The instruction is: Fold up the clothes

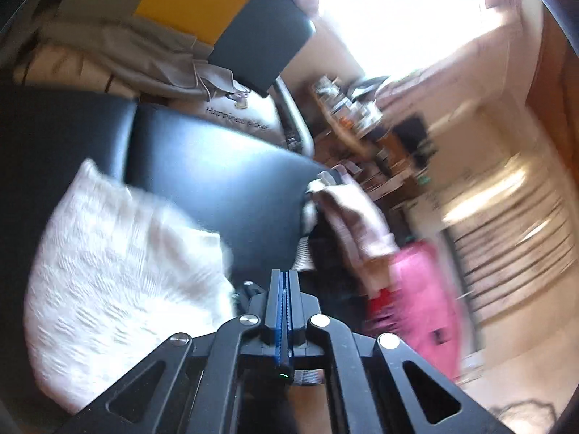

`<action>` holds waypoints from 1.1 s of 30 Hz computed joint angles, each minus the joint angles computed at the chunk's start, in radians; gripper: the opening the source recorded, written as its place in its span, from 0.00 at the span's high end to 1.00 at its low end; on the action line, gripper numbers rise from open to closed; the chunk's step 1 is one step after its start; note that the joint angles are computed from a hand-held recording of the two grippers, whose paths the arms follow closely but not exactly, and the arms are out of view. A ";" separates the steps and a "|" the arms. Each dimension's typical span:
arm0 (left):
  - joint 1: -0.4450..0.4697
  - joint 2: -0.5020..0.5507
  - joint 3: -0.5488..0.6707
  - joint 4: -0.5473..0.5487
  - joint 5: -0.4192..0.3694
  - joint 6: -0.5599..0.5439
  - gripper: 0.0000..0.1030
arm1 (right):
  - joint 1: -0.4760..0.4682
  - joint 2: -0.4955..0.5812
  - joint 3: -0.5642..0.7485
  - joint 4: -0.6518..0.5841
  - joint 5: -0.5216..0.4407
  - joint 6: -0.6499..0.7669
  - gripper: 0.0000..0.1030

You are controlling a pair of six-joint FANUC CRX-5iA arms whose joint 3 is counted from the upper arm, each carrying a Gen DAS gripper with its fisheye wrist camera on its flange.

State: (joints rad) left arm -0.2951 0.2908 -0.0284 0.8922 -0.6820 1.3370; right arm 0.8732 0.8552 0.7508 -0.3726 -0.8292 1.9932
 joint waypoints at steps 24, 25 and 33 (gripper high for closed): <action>-0.136 -0.307 -0.170 -0.991 -0.069 0.018 0.31 | -0.016 0.004 -0.011 -0.038 0.026 0.044 0.00; -0.147 -0.308 -0.171 -1.018 -0.050 0.031 0.31 | -0.015 0.003 -0.014 -0.036 0.029 0.041 0.00; -0.223 -0.174 -0.066 -1.171 0.030 -0.045 0.31 | 0.000 0.050 0.058 0.002 0.017 -0.021 0.00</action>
State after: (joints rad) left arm -0.5186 0.1172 -0.0943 -0.2785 -0.6522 1.2922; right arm 0.8732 0.9049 0.8083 -0.3705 -0.8117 1.9718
